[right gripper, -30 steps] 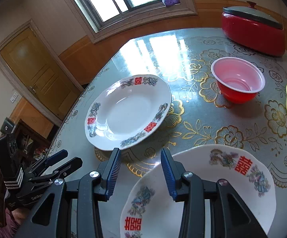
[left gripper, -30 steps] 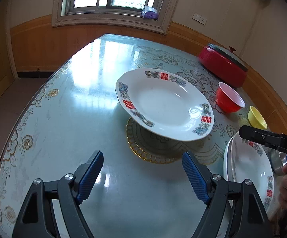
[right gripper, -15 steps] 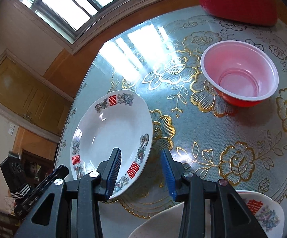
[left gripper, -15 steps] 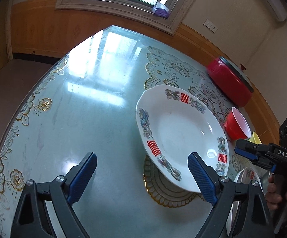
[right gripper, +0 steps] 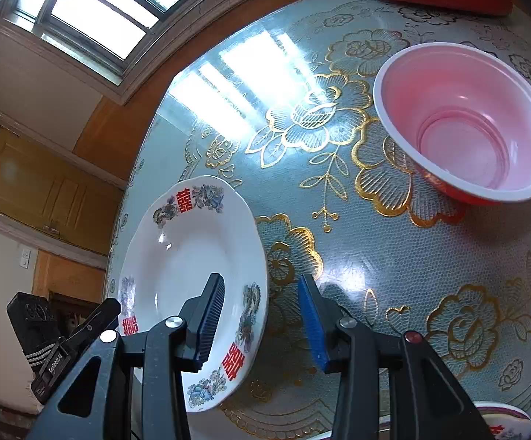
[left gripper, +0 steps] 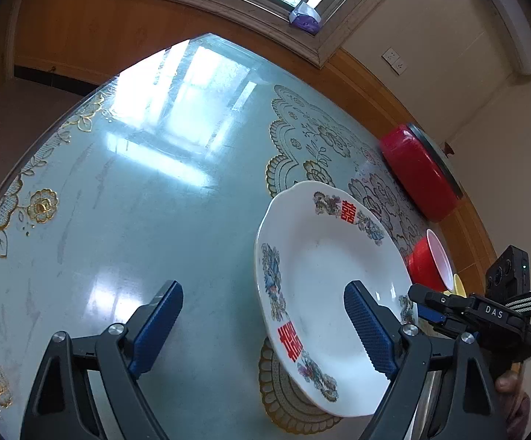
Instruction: Organize plates and bowls
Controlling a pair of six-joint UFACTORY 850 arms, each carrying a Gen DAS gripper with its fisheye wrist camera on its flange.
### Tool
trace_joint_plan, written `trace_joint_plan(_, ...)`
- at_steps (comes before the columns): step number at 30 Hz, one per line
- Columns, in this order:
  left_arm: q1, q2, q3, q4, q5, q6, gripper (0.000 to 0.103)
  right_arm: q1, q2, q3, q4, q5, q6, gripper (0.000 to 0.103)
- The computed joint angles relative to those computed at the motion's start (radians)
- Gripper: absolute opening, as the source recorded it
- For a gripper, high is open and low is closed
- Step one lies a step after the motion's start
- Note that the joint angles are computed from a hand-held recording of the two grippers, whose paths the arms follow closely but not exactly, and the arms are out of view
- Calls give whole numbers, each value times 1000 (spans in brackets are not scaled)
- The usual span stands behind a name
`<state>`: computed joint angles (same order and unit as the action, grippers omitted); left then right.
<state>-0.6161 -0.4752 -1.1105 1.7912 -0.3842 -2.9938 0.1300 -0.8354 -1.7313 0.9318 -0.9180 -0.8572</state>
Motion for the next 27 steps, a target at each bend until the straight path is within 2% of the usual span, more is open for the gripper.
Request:
trace_joint_plan(3,9,-6,-9,-8,8,22,85,6,-10,-11,1,-8,0,42)
trace_joint_plan(5,17,-16,-21,-10,18,34,78,9,-17,-20,1,-13,2,42)
trace_joint_plan(9,28,-27,-31,49,35,-9,72,12,-27,-30,4,-23,-4,42)
trace_joint_plan(12,33,-42,-53,-2,49,65,61,17,-32,-36,9,-24,-20,42)
trace_joint_plan(14,39,-52,-68,-30,63,109,48,24,-35,-40,12,-23,-29,42)
trace_joint_plan(18,41,-75,-101,-50,104,176,35,48,-44,-50,-38,-22,-32,37)
trace_joint_plan(20,24,-87,-118,-151,57,295,35,57,-25,-27,-55,24,-50,35)
trace_joint_plan(22,16,-83,-110,-129,50,265,35,60,-17,-22,-82,43,-44,28)
trace_joint_plan(27,-8,-74,-96,-91,50,238,34,61,1,3,-112,74,-70,28)
